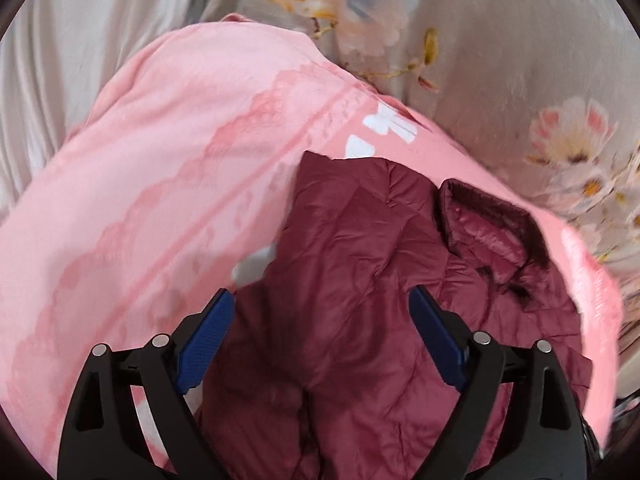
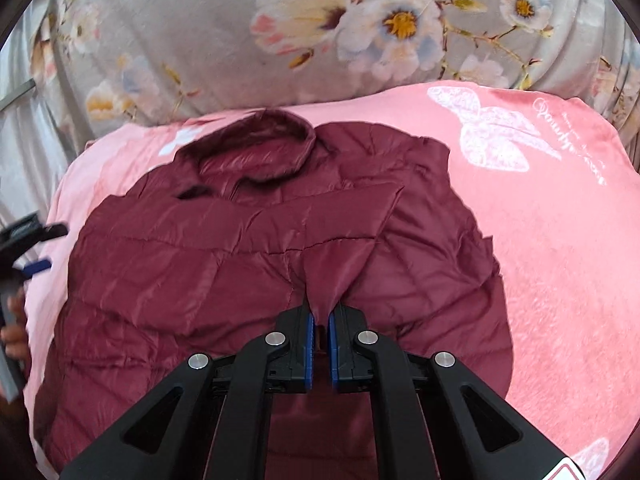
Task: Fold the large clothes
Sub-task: 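Grasp the jacket hem with both grippers side by side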
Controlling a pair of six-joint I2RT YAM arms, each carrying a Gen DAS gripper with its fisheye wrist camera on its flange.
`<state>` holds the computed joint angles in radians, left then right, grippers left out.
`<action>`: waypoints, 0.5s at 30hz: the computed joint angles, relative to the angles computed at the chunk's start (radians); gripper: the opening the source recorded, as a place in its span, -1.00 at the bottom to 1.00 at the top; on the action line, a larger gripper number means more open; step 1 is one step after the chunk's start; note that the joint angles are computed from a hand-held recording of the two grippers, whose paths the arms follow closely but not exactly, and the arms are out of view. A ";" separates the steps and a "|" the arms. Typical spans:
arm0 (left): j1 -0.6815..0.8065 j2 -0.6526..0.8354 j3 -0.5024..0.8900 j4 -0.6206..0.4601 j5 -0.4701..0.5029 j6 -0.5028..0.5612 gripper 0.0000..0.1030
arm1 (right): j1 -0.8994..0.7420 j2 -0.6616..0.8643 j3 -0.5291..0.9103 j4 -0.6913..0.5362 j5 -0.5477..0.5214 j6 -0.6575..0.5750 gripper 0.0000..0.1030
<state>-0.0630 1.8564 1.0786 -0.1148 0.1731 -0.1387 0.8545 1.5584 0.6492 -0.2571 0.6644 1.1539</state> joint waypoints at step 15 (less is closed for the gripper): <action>-0.121 0.191 -0.049 0.180 -0.248 0.056 0.78 | -0.078 0.146 -0.022 0.137 -0.090 -0.028 -0.85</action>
<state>-0.1837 2.0470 1.0292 0.0655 -0.0748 -0.0823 0.7762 1.7048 0.6269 -0.1197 0.5740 1.1258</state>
